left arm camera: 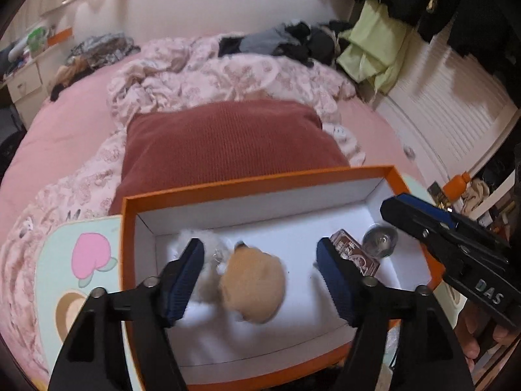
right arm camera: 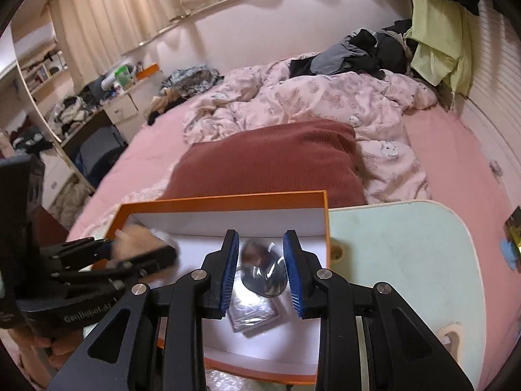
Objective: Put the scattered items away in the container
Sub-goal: 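Carry the brown plush and silver ring into the box and release both, then grasp the beige fluffy plush with the right gripper while the left grasps the beaded bracelet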
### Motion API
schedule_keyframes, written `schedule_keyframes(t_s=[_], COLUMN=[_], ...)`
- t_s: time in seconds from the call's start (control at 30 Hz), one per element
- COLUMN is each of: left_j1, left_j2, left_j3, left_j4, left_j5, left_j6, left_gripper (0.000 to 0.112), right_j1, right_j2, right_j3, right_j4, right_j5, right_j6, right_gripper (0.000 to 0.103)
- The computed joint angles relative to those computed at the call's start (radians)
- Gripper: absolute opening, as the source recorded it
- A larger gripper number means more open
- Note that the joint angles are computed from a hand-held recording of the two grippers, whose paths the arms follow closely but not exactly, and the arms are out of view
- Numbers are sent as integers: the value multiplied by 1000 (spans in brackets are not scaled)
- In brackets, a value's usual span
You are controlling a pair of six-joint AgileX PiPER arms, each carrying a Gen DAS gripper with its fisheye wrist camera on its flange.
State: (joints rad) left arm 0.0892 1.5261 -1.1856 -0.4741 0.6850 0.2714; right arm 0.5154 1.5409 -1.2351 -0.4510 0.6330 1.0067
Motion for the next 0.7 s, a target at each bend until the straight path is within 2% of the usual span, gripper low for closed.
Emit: schedule_keyframes(t_s=[0.03,0.1,0.13,0.27,0.4,0.53,0.7], left_j1=[7,26,36,69,123,161,202], left_j2=[-10,-36,-57,-170,-343,-484,-605], left_j3=[6,16,27,111,262,409,607], left_j4=[-14,-46,-58,-101,-222,-218,-238], left_j5=[2,13,17,-5,13,36,26], left_j6=[22,65,81,135,327,376,449], left_gripper=[73,76,79,89,93,96,96], right_j1=[-2,16,36,125,283,462,621], right_j2=[-16,-35,-49,-101,-162,-206,-205], right_j3=[18,33,42,61,116,187,267], right_j4=[5,-49,-106,-251,-396,-484,-536], right_j5=[-28,-37,-32,28,112,242,396], right_j6=[6,75,136,272,431,570,709], right_gripper=[39,64,68,70,70,79,80])
